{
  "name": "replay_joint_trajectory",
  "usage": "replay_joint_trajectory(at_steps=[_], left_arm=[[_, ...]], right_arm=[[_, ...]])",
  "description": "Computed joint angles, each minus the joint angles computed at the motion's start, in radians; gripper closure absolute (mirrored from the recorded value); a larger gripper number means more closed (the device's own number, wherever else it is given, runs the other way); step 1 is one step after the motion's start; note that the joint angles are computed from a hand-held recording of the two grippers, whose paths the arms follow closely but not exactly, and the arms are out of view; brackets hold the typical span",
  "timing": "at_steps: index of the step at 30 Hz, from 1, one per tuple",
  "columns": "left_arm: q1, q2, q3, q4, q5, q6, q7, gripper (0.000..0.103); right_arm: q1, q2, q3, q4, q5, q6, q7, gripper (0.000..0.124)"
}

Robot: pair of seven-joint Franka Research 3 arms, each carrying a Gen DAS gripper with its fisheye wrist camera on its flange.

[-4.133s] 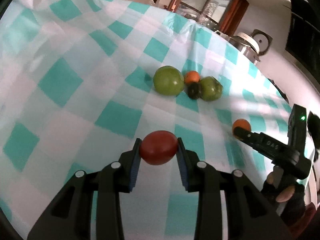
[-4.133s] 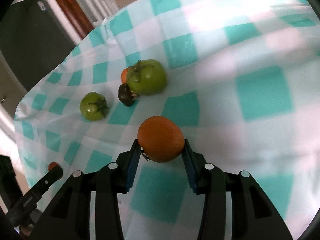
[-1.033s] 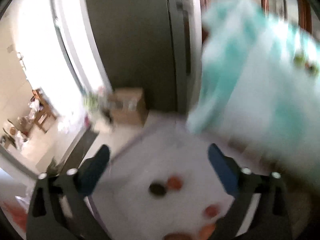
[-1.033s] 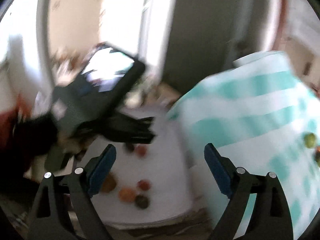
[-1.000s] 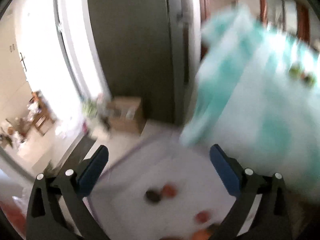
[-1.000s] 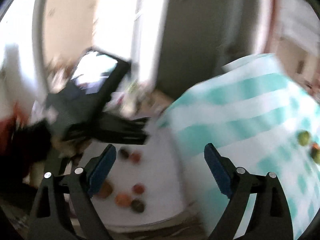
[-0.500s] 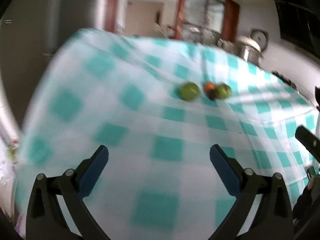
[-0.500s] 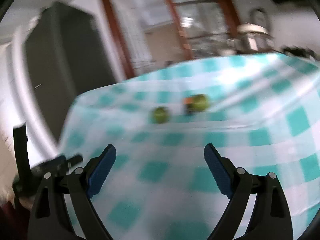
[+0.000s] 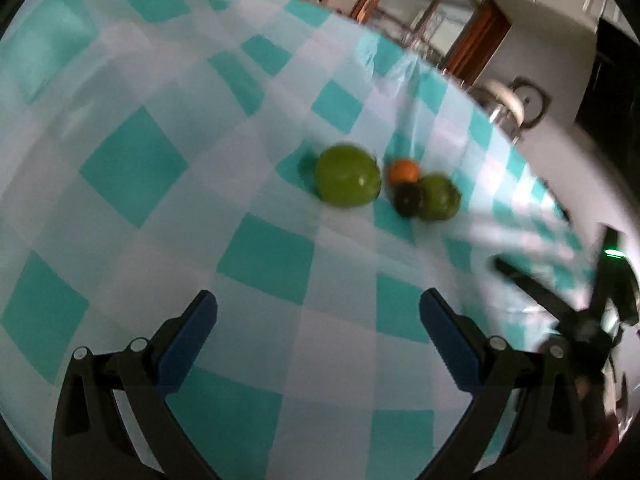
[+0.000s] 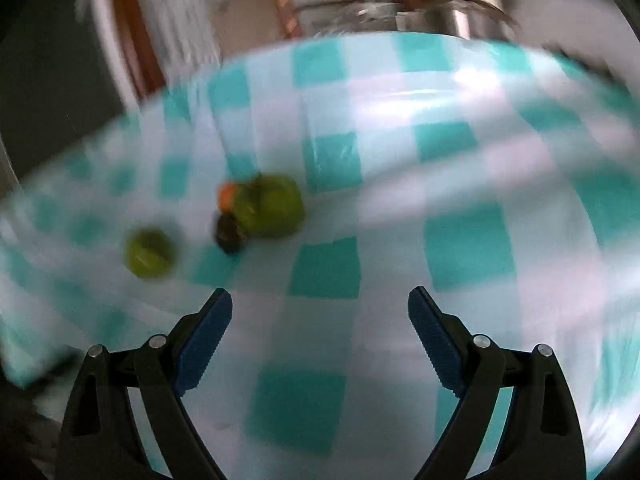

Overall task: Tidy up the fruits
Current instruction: 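Grasp a large green tomato with the right tool while the left tool grasps a small orange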

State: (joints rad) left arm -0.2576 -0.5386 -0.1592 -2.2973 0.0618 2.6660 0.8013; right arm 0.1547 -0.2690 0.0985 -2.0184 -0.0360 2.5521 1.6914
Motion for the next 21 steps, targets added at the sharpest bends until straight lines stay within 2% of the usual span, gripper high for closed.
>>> replay_joint_trajectory(at_steps=[1, 5, 10, 12, 18, 20, 21], left_arm=[[0.027, -0.012, -0.019, -0.014, 0.018, 0.022, -0.036, 0.002], [0.013, -0.008, 0.000, -0.020, 0.005, 0.044, -0.048, 0.002], [0.026, -0.016, -0.001, -0.032, 0.010, 0.063, -0.085, 0.002], [0.030, -0.014, -0.005, -0.029, 0.019, 0.061, -0.090, 0.002], [0.026, -0.004, -0.011, -0.015, 0.046, 0.050, -0.073, 0.002], [0.032, -0.007, -0.013, -0.019, 0.048, 0.053, -0.084, 0.002], [0.034, -0.008, -0.014, -0.021, 0.049, 0.054, -0.088, 0.002]], right_arm=[[0.000, 0.039, 0.009, 0.040, -0.033, -0.024, -0.027, 0.040], [0.022, 0.174, 0.009, 0.183, -0.107, -0.071, -0.094, 0.044], [0.068, 0.296, -0.019, 0.322, -0.188, -0.122, -0.154, 0.044], [0.085, 0.323, -0.032, 0.346, -0.215, -0.121, -0.169, 0.044], [0.105, 0.354, -0.055, 0.365, -0.175, -0.078, -0.234, 0.045], [0.102, 0.359, -0.051, 0.376, -0.096, -0.091, -0.296, 0.064], [0.108, 0.348, -0.053, 0.362, -0.104, -0.087, -0.284, 0.063]])
